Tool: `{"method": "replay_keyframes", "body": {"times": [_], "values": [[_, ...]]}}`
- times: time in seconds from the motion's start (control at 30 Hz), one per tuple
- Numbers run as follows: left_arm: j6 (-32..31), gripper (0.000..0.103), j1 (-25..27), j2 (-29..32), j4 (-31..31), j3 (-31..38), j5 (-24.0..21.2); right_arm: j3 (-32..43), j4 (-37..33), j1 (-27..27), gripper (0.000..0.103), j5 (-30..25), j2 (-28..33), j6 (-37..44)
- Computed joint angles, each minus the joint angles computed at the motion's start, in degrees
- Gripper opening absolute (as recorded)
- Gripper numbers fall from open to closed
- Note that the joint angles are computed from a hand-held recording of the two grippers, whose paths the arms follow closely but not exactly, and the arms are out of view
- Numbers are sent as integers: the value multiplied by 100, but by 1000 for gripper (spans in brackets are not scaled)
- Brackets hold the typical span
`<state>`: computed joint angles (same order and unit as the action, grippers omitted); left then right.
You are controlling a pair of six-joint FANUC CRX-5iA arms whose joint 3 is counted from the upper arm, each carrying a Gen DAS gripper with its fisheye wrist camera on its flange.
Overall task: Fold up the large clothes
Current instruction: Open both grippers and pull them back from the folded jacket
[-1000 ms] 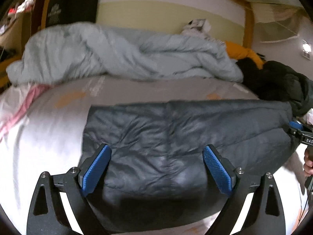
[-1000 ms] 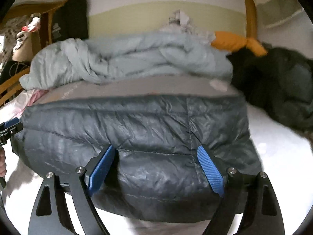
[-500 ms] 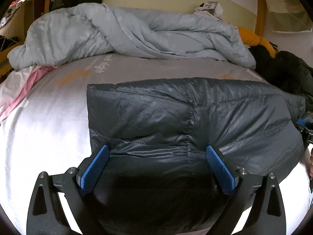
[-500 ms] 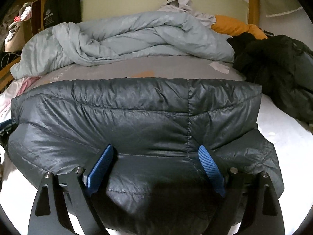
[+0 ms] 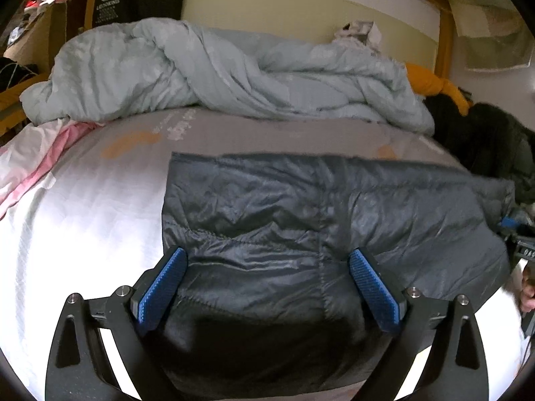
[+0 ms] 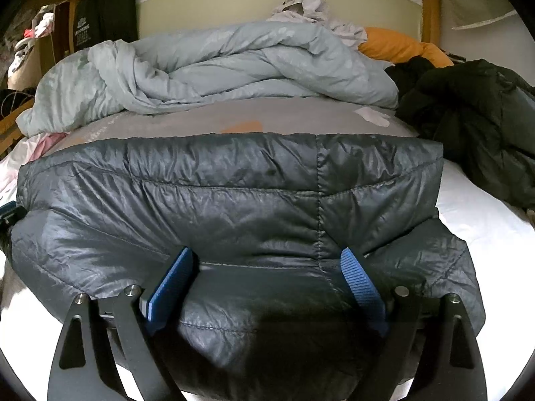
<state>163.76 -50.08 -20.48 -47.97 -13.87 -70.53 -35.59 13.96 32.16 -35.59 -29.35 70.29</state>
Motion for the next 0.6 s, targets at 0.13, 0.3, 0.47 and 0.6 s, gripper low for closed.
{"method": "replay_keyframes", "body": {"times": [0.13,0.3,0.47,0.6], "values": [[235,98,-465,-4,-488,214,-338,-44,303,120,92,-177,-133,-325],[405,98,-1146,81,-1080,517,-947,39,743,395,92,-765,-282,-1004],[509,98,-1574,103,-1276,705,-1418,157,1175,780,93,-1556,-484,-1922],[421,101,-1740,244,-1292,908,-1777,92,2129,1663,93,-2468,-787,-3045]]}}
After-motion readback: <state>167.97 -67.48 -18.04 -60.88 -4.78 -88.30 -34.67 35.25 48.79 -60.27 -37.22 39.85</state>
